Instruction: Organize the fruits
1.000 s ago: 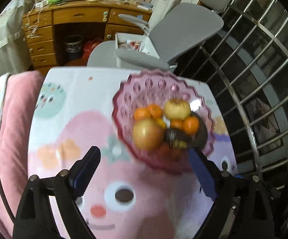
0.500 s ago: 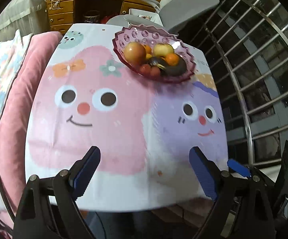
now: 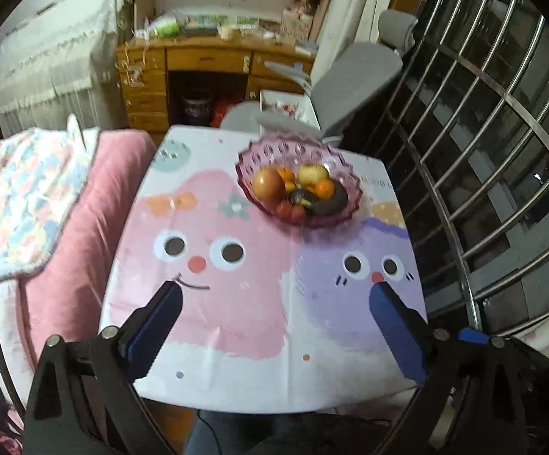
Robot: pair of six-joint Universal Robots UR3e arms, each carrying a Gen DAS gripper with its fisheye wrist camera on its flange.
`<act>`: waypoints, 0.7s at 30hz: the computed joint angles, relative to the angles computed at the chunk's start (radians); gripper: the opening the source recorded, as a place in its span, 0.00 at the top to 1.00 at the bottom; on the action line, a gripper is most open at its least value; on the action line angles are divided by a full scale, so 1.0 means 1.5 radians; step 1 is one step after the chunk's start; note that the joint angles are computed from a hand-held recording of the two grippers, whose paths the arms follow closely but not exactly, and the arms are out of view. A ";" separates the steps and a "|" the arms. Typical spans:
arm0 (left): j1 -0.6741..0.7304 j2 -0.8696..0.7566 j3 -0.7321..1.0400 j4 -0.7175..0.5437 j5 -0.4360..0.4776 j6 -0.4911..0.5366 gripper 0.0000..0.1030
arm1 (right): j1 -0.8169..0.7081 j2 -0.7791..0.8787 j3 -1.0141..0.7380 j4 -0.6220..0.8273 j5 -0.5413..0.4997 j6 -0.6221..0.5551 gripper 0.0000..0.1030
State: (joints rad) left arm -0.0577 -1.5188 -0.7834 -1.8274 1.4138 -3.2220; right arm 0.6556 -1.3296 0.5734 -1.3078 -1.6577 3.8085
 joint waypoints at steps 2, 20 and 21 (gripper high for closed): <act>-0.017 -0.003 0.013 0.002 0.024 -0.015 0.04 | 0.019 0.028 -0.060 0.022 -0.035 0.004 0.09; -0.157 -0.032 0.026 -0.005 0.178 -0.068 0.00 | 0.044 -0.055 0.113 -0.086 -0.067 0.062 0.00; -0.165 -0.035 0.026 -0.008 0.190 -0.072 0.00 | 0.039 -0.063 0.130 -0.090 -0.057 0.064 0.00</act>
State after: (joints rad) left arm -0.3047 -1.5719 -0.7448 -1.8395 1.6993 -3.3296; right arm 0.7143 -1.4240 0.7680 -1.4432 -1.7438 3.9051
